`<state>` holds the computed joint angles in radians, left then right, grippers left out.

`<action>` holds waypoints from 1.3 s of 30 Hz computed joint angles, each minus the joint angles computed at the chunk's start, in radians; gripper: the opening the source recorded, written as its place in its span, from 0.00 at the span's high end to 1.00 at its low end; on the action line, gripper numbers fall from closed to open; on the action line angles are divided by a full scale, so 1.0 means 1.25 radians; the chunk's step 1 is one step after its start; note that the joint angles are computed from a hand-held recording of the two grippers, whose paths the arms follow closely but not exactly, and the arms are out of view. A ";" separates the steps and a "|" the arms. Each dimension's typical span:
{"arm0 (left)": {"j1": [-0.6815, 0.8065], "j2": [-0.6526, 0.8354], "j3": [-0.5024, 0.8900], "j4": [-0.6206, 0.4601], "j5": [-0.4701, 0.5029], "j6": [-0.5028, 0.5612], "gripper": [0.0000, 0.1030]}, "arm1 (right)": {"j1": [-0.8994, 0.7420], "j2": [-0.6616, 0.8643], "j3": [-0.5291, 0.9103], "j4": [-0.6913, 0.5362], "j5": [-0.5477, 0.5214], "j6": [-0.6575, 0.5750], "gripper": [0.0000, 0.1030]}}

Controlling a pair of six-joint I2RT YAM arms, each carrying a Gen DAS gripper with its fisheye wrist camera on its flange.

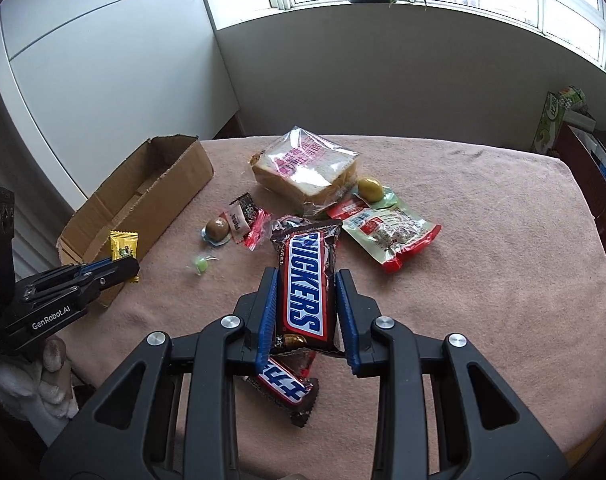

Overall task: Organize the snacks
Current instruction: 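Carry both snacks over the cardboard box and open both tools to drop them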

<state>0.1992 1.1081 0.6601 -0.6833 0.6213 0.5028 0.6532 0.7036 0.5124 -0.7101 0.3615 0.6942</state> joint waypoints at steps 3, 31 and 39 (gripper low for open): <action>0.059 0.003 0.025 -0.029 0.017 0.042 0.89 | 0.056 0.091 0.044 0.053 0.021 0.010 0.71; 0.256 0.230 0.192 0.099 -0.072 0.188 0.88 | 0.092 0.732 0.459 0.294 -0.089 -0.106 0.71; 0.278 0.242 0.206 0.104 -0.063 0.181 0.56 | 0.091 0.690 0.446 0.292 -0.071 -0.115 0.46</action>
